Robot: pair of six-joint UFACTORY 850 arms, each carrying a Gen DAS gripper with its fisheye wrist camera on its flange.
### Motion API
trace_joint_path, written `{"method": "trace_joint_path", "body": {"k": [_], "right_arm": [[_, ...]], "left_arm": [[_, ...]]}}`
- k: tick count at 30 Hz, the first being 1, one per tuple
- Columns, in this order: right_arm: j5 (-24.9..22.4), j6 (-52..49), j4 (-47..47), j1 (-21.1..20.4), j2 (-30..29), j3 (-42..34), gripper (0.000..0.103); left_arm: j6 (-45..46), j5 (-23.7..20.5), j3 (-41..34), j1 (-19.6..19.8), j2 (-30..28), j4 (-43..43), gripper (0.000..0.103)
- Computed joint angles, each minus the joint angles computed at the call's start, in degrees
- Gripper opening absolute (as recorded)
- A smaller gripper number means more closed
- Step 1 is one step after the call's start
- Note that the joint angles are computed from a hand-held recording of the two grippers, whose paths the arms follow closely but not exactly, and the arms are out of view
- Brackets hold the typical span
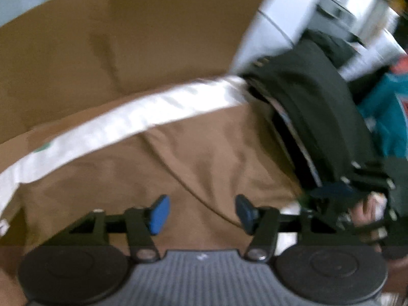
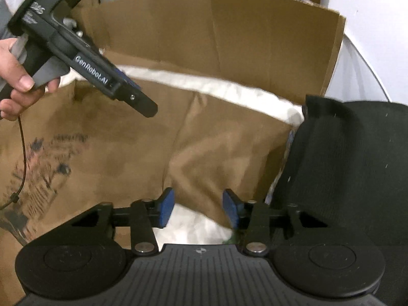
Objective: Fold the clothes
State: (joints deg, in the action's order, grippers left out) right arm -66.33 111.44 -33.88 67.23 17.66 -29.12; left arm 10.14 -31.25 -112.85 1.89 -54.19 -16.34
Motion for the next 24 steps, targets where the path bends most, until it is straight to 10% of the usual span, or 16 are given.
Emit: {"method": "trace_joint_path", "body": {"k": [14, 24], "right_arm": [[2.84, -7.23, -1.01, -7.46, -5.14, 1.12, 0.020], [-1.68, -17.44, 7.87, -9.10, -9.70, 0.41, 0.014]], "left_arm": [[10.65, 6.28, 7.02, -1.93, -0.62, -14.11, 0.019], [12.10, 3.42, 6.71, -1.75, -1.48, -14.96, 0.018]]}}
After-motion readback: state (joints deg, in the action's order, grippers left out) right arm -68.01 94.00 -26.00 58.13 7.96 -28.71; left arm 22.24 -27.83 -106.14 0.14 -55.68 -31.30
